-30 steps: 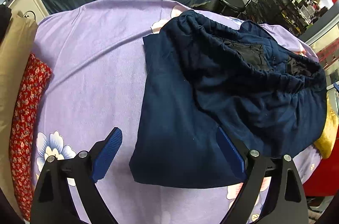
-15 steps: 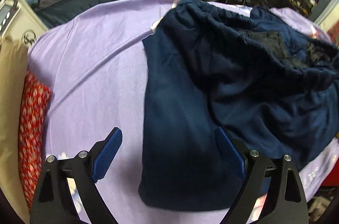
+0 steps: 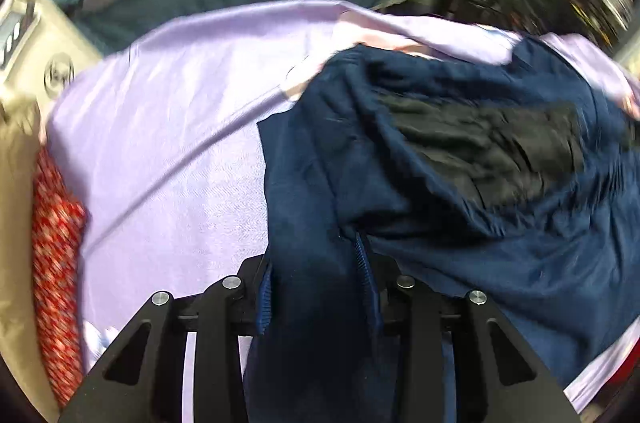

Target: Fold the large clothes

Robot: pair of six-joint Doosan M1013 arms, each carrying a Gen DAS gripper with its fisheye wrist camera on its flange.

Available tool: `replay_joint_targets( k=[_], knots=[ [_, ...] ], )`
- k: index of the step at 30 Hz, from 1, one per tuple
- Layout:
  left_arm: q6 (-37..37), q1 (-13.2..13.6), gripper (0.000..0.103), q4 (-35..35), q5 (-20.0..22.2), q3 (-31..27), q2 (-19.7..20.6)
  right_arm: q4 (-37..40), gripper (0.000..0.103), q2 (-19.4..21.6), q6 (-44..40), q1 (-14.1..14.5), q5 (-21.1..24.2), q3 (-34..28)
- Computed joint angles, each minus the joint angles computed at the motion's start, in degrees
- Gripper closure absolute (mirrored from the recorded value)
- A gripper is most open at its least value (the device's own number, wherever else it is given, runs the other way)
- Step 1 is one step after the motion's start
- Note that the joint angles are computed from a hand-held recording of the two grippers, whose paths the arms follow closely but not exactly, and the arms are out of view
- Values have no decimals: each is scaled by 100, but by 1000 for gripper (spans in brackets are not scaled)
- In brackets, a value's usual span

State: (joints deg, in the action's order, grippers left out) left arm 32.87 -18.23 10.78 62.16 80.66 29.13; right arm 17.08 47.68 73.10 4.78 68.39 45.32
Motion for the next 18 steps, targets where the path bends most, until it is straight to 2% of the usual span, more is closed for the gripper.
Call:
replay_joint_targets(
  k=[3,5,6,8,9,11,14,17,18],
  knots=[
    [-187,163,61,-475,126,-117,142,-6,90,294,620,-23,394,-344],
    [-267,134,54,-274,293,-235,214,112,90,452,1070,-54,583,-506],
    [-213,81,53,-85,471,-339,272,84,89,448,1077,-44,531,-488],
    [-81,-39,41,321,879,-521,384,-84,88,368,822,13,366,-360],
    [4,-131,40,632,1067,-591,427,-147,86,311,679,34,261,-259],
    [86,-242,34,977,1230,-632,448,-215,84,194,342,62,49,-59],
    [89,-301,29,1106,1262,-598,402,-125,74,118,266,42,-65,70],
    [25,-369,24,1236,1233,-624,343,12,56,10,468,-8,-139,174],
    [-1,-403,24,1280,1215,-605,320,-5,46,-31,494,-19,-203,215]
  ],
)
